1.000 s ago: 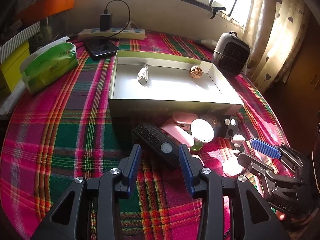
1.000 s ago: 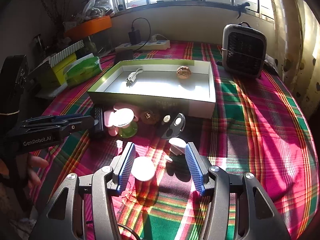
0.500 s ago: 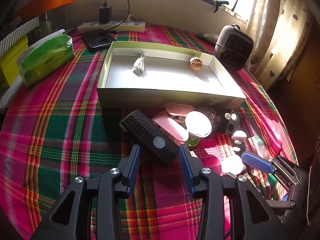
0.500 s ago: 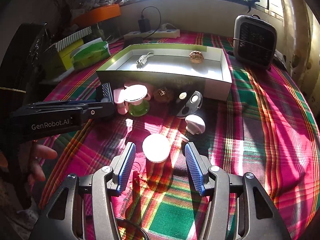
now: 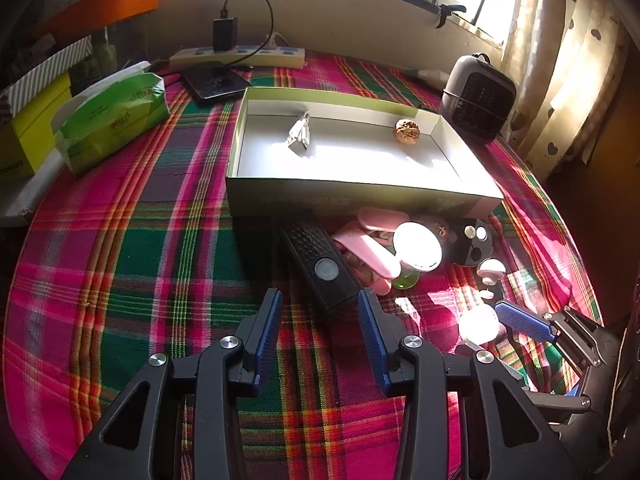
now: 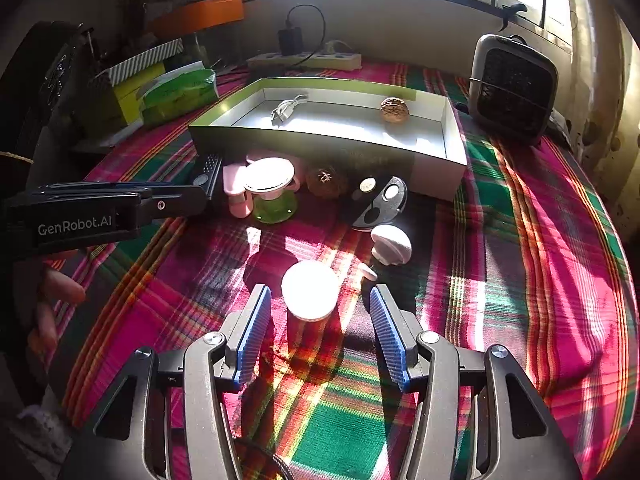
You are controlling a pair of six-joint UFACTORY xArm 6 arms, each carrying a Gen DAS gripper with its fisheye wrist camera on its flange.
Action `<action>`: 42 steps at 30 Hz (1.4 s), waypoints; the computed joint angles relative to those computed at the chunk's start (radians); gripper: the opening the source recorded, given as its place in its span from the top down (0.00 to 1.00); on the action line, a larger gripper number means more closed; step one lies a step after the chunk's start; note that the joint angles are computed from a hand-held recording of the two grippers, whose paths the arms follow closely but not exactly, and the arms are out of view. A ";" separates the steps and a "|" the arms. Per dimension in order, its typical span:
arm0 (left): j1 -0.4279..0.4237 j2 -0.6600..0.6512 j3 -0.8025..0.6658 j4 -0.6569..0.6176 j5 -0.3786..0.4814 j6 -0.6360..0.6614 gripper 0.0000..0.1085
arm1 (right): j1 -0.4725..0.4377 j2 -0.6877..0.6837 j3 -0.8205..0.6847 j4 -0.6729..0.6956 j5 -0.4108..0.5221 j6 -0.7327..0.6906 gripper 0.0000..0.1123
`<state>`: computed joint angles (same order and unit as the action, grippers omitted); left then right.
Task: Organize objects
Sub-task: 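Grasp the white round cap with the right gripper while the left grasps the black remote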
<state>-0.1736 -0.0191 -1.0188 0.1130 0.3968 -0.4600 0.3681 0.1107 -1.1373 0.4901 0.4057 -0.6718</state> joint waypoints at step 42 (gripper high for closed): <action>0.024 0.108 -0.106 0.102 0.024 -0.031 0.65 | -0.008 0.052 -0.067 -0.002 0.009 0.026 0.74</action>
